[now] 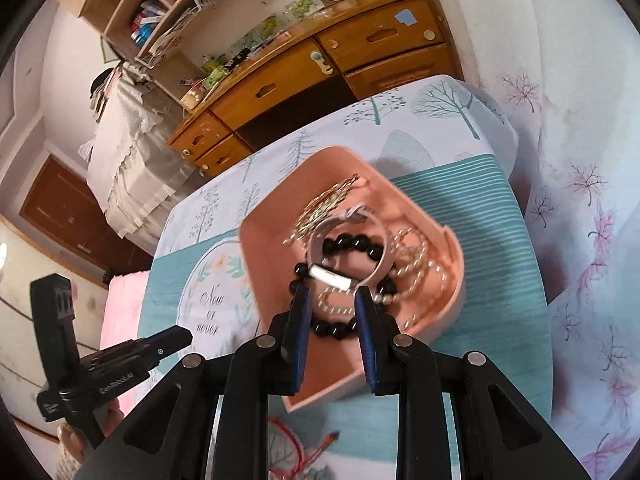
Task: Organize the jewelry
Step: 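Lift both open tools away from the pink box, then grasp the pearl bracelet with the left tool while the right tool grasps the red string bracelet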
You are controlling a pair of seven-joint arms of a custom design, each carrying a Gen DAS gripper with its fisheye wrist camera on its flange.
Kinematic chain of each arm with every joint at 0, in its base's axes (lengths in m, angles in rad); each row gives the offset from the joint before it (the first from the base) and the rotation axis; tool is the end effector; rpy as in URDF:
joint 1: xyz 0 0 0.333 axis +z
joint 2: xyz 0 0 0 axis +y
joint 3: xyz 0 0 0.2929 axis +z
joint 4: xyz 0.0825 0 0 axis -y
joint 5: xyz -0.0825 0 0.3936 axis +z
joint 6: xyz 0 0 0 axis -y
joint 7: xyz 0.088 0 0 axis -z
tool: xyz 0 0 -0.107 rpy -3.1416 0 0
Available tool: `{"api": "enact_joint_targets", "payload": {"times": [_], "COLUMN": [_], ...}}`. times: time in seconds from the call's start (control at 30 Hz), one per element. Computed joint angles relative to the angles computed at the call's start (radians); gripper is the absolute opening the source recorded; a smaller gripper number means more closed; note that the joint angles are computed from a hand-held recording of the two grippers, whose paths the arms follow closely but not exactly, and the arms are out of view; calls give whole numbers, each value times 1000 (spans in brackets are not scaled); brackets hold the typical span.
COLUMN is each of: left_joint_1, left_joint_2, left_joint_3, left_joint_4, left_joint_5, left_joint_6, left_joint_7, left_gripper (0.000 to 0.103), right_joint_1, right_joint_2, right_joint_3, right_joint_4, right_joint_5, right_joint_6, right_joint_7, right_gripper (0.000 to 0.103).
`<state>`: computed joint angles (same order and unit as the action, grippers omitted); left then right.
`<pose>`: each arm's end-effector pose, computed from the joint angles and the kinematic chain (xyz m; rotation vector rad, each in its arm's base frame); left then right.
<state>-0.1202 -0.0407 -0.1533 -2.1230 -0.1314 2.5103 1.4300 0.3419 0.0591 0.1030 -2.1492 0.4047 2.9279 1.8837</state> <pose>0.5572 -0.1559 0.4471 -2.0215 2.1138 -0.6069 0.5514 0.2345 0.4260 -1.4880 1.8857 -0.0864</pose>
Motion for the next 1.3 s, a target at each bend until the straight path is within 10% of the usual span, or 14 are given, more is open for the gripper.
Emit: {"api": "enact_joint_targets", "payload": {"times": [0.8,1.3], "left_joint_1": [-81,-77], "left_joint_2": [-515,-414], "left_joint_3": [115,117], "left_joint_4": [-554,-533], "left_joint_5": [-32,-78], "left_joint_6": [64,72], "left_joint_7": [27,75], "left_gripper": [13,13], "right_joint_1": [38,208], "right_joint_2": [-271,37], "right_joint_3": [245,98], "right_joint_4": [-256,39], "right_joint_5": [-612,-643], "right_joint_6": [-32,-286], "right_joint_7": [563,442], "right_gripper": [23,23]}}
